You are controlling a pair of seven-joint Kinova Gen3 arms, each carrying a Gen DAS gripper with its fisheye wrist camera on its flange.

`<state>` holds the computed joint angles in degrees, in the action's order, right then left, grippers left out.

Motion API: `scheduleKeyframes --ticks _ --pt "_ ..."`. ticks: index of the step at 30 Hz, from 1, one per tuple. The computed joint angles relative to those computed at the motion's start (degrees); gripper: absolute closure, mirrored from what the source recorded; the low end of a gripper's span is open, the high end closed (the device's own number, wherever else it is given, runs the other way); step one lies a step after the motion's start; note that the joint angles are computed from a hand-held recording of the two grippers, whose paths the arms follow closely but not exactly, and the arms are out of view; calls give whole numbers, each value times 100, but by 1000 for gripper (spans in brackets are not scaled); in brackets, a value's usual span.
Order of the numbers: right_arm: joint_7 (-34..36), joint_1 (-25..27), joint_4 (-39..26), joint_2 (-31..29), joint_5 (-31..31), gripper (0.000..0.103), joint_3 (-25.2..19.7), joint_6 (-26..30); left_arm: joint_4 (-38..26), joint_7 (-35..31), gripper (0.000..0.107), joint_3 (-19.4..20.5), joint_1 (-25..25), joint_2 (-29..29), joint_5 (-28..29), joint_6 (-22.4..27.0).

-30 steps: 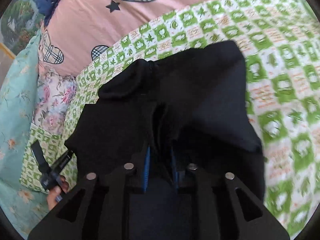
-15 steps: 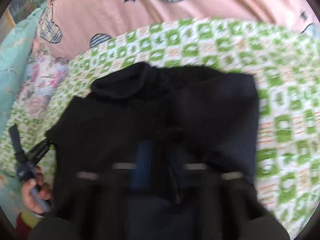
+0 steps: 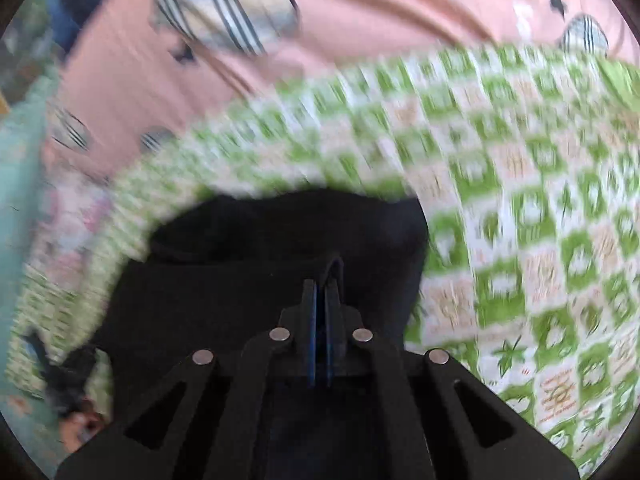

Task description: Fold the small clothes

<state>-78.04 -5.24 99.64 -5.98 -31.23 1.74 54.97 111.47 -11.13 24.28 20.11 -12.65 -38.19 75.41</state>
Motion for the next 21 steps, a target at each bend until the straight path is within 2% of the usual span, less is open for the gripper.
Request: scheduleKeyframes --ticks 2,3,5,7,9,10,14,15,16,18,21 --pt "5 -175 198 14 53 99 95 -140 22 -262 90 73 -149 -248 329 -132" --pt "111 -158 281 -17 -41 99 106 -188 87 -397 91 -29 -111 -484 544 -338" --pt "294 -17 361 -81 -275 99 62 -210 178 -589 92 -453 285 -985 1010 -804" --pt "438 -16 376 -182 -408 99 128 -204 190 -755 87 -935 773 -1240 1476 -1270" --pt "506 -27 345 -268 -462 99 161 -153 251 -1155 79 -1310 899 -1153 1872 -1736" --pt "486 -36 315 -313 -459 99 161 -114 285 -1319 73 -1357 803 -1063 1999 -1902" --pt "536 -100 244 -381 -580 99 213 -33 414 -2120 72 -1975 742 -622 2812 -2534" --pt "583 -108 245 -417 -637 99 251 -6 450 -2224 77 -1958 644 -614 2858 -2649" --pt "616 -119 242 -455 -684 99 273 3 452 -2238 100 -1834 474 -612 2812 -2671" --pt "747 -135 279 -602 -825 99 362 -20 379 -1986 101 -1339 16 -681 2475 -2489" --pt "696 -97 331 -793 -705 99 407 -125 191 -1674 101 -603 -589 -776 1869 -1846"
